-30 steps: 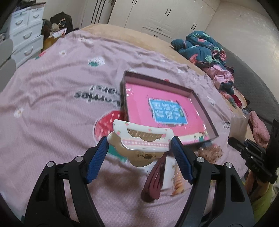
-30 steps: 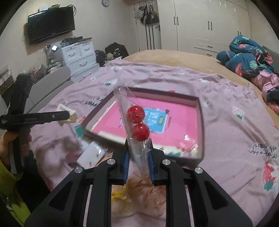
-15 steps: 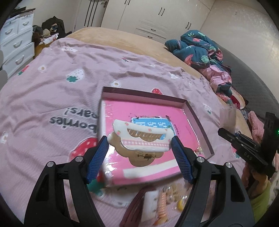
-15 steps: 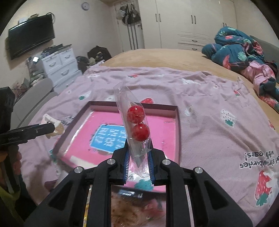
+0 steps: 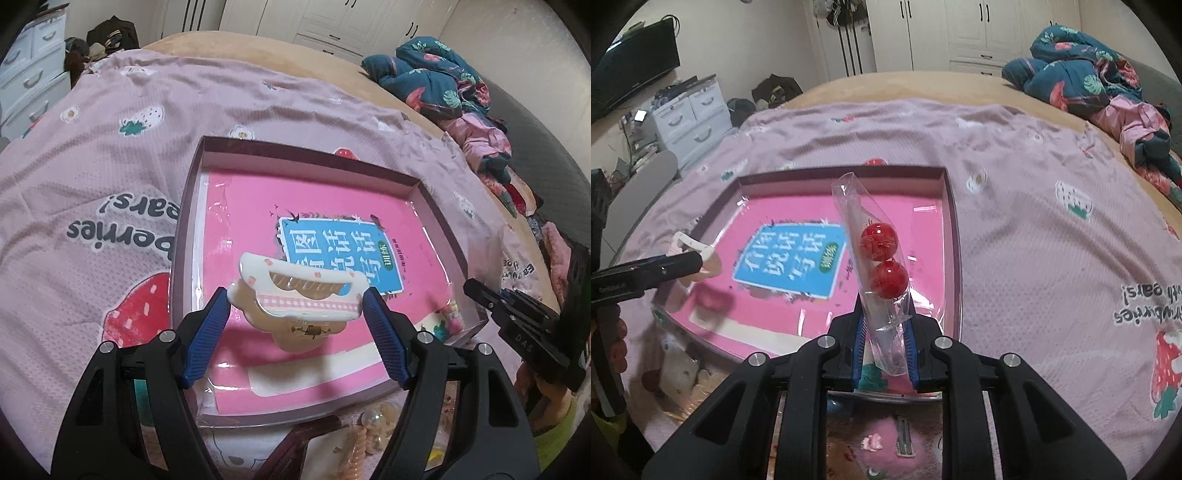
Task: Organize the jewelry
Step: 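Lower the white clip into the box with the left tool while the right tool releases the bag, then lift both open tools away from the box toward the remaining accessories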
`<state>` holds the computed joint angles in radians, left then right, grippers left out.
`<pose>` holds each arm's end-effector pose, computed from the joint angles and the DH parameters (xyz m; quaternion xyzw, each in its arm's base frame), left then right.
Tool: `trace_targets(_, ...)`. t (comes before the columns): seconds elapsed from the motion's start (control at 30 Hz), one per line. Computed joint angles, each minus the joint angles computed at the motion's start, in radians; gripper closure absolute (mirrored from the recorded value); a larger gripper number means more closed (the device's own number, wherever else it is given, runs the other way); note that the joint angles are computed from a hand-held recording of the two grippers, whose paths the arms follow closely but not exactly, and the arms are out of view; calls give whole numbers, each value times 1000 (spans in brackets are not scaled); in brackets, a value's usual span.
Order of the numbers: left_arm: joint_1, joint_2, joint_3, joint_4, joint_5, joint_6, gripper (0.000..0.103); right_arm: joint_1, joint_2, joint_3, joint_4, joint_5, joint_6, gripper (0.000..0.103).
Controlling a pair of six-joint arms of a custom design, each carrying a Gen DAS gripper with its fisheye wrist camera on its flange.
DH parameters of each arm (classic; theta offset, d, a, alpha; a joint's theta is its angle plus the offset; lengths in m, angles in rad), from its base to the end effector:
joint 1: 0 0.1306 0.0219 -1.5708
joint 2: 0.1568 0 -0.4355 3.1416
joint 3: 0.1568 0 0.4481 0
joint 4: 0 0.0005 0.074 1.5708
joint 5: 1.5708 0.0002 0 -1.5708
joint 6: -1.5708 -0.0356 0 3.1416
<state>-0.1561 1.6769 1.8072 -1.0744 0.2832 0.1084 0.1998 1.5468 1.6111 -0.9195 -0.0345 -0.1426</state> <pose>0.6332 -0.1102 0.5216 0.0660 0.9405 -0.1733 0.2848 0.5864 0.1195 0.5082 -0.0328 0.9360 0.0756 0.3423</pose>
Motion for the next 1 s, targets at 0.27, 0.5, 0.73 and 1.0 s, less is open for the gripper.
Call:
trace_targets(0.27, -8, -14, -32, 22, -33, 12, 37, -1, 1, -12, -3, 1, 1, 85)
trace_targets(0.5, -5, -33, -45, 27, -54, 25, 37, -9, -6, -17, -5, -24, -13, 79)
trace_targets(0.73, -1, -67, -59, 38, -61, 49, 32, -16, -30, -29, 13, -41, -28, 63)
trace_targets(1.0, -8, -123, -86, 54, -60, 39, 23, -14, -68, -47, 48, -51, -47, 38)
